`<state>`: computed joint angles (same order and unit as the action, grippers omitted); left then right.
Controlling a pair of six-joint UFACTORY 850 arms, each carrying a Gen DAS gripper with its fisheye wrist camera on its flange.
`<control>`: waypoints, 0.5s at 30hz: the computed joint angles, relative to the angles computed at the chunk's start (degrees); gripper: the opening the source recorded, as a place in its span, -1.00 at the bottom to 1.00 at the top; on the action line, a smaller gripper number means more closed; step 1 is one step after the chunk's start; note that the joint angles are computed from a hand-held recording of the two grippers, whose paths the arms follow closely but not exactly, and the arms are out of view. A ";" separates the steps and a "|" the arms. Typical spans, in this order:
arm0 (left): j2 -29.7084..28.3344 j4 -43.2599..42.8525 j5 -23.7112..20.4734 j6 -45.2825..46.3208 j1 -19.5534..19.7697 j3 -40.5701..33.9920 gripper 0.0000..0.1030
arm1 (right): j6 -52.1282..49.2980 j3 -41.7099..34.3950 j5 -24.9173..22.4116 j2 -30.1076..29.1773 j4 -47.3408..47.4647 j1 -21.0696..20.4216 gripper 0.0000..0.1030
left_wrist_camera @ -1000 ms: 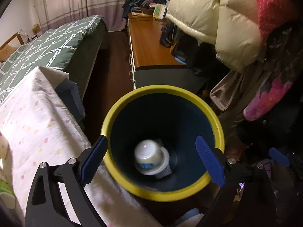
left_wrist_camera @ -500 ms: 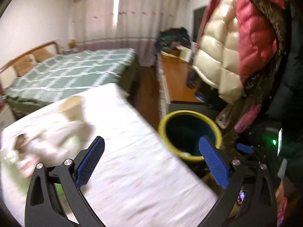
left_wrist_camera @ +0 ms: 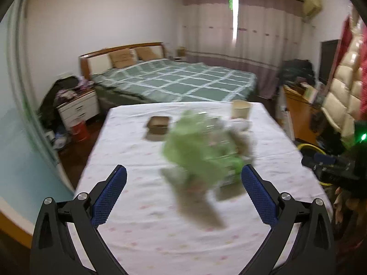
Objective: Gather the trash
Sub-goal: 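Grasp the green plastic bag with the right tool and lift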
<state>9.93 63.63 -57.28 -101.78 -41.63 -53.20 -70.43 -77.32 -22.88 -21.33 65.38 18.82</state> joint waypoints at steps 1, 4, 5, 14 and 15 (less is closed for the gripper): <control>1.18 -0.14 -0.24 -0.51 0.22 1.21 0.91 | -0.66 -1.26 -1.31 -0.54 0.58 1.03 0.25; 3.70 -0.20 -0.80 -1.96 0.56 3.68 0.91 | -1.36 -3.50 -3.65 -1.31 1.51 3.77 0.10; 3.54 -0.10 -0.80 -2.26 0.65 3.65 0.91 | -1.45 -4.79 -4.90 -1.81 1.21 4.92 0.10; 3.95 -0.42 2.42 -2.99 1.94 5.03 0.91 | 3.86 -12.70 -5.76 -6.22 -6.63 12.01 0.34; 3.85 -0.39 2.68 -3.13 2.00 5.10 0.91 | 6.43 -14.08 -5.41 -7.26 -9.43 12.81 0.34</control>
